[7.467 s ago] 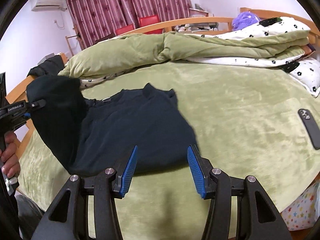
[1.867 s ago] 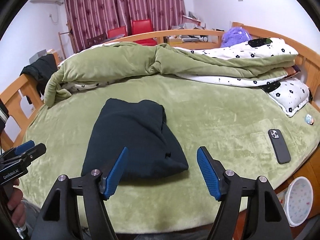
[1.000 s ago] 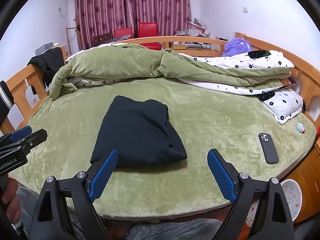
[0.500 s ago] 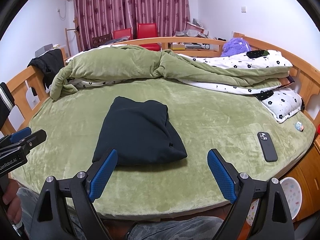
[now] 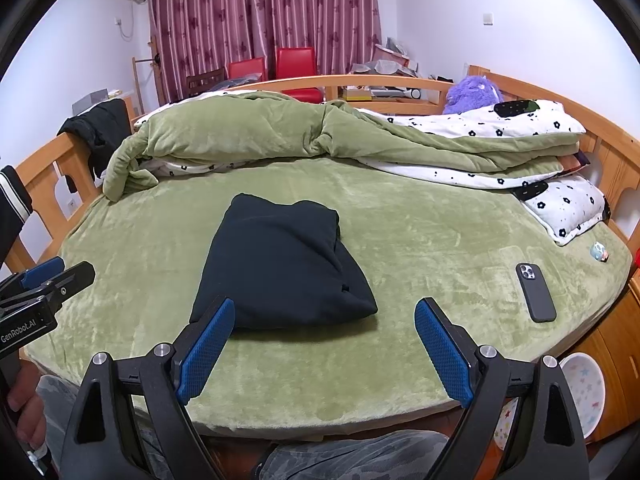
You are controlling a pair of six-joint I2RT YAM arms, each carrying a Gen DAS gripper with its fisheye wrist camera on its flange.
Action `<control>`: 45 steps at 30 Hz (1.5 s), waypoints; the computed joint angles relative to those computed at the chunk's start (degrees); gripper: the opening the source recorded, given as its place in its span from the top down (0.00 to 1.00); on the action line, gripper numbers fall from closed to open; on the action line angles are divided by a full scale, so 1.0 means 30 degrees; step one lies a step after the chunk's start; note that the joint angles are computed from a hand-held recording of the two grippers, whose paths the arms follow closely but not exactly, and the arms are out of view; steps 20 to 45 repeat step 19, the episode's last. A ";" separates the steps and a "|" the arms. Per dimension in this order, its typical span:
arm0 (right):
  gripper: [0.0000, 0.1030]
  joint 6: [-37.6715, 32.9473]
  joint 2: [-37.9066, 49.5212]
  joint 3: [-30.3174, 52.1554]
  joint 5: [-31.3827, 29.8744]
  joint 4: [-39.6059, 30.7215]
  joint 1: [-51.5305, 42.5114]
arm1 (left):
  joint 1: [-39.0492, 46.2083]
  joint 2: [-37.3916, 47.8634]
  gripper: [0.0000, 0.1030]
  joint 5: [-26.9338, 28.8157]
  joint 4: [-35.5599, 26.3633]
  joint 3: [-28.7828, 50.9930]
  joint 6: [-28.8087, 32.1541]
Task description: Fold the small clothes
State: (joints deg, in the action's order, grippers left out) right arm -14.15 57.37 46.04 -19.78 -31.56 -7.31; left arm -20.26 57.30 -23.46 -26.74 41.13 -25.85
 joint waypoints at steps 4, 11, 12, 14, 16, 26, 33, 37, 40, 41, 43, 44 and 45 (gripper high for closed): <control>0.12 -0.0063 -0.0062 0.0034 -0.0002 -0.0091 0.0020 | -0.0006 -0.0007 0.24 0.0007 0.0031 -0.0019 0.0000; 0.12 0.0020 -0.0327 0.0072 0.0122 -0.0334 0.0182 | 0.0165 -0.0269 0.24 0.0112 -0.0104 -0.0088 0.0112; 0.12 0.0031 -0.0297 0.0066 0.0116 -0.0315 0.0173 | 0.0102 -0.0191 0.24 0.0093 -0.0018 -0.0100 0.0070; 0.12 0.0058 -0.0346 0.0075 0.0071 -0.0369 0.0166 | 0.0145 -0.0293 0.24 0.0111 -0.0090 -0.0107 0.0137; 0.12 0.0041 -0.0273 0.0039 0.0096 -0.0253 0.0162 | 0.0099 -0.0200 0.24 0.0078 -0.0006 -0.0116 0.0079; 0.12 0.0040 -0.0294 0.0095 0.0038 -0.0368 0.0165 | 0.0065 -0.0208 0.24 0.0030 0.0054 -0.0149 0.0117; 0.12 0.0040 -0.0294 0.0095 0.0038 -0.0368 0.0165 | 0.0065 -0.0208 0.24 0.0030 0.0054 -0.0149 0.0117; 0.12 0.0040 -0.0294 0.0095 0.0038 -0.0368 0.0165 | 0.0065 -0.0208 0.24 0.0030 0.0054 -0.0149 0.0117; 0.12 0.0040 -0.0294 0.0095 0.0038 -0.0368 0.0165 | 0.0065 -0.0208 0.24 0.0030 0.0054 -0.0149 0.0117; 0.12 0.0040 -0.0294 0.0095 0.0038 -0.0368 0.0165 | 0.0065 -0.0208 0.24 0.0030 0.0054 -0.0149 0.0117; 0.12 0.0040 -0.0294 0.0095 0.0038 -0.0368 0.0165 | 0.0065 -0.0208 0.24 0.0030 0.0054 -0.0149 0.0117; 0.12 0.0040 -0.0294 0.0095 0.0038 -0.0368 0.0165 | 0.0065 -0.0208 0.24 0.0030 0.0054 -0.0149 0.0117; 0.12 0.0040 -0.0294 0.0095 0.0038 -0.0368 0.0165 | 0.0065 -0.0208 0.24 0.0030 0.0054 -0.0149 0.0117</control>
